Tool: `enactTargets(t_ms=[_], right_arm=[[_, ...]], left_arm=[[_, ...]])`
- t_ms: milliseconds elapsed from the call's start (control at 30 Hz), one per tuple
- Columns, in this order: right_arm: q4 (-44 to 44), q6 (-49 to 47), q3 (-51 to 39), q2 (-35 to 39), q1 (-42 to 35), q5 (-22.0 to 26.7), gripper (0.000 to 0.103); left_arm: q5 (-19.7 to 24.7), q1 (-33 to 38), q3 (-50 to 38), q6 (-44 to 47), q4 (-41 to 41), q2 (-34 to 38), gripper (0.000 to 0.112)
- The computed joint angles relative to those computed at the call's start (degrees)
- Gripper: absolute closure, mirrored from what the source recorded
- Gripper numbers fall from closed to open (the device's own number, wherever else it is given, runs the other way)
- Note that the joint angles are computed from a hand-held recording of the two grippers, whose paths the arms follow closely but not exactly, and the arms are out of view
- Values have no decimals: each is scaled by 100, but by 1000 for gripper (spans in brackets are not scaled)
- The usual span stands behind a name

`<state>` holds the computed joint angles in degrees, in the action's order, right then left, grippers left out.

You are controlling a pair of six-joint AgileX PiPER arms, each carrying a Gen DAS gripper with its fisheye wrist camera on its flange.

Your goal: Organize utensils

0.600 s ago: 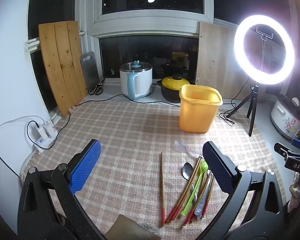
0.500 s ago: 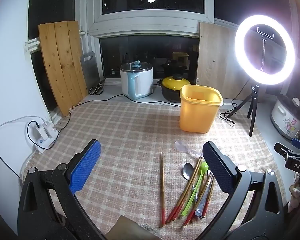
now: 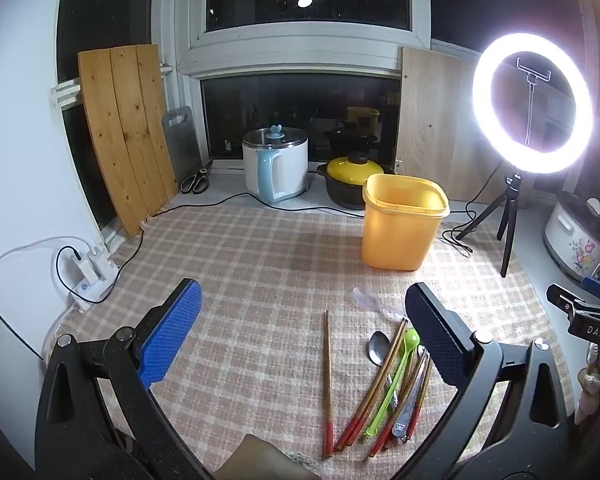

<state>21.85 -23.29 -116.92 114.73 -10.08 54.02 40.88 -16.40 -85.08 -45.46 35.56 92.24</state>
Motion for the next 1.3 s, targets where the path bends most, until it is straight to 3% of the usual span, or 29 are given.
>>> enactTargets(t_ms=[267,1300], right_arm=[[-21,50,-11,-7,22,-19,1],[-83,113,-245,74,-21,210,1]], left_arm=[[9,148,-202,332,-225,61,9],[117,-30,-334,164,-11,150,9]])
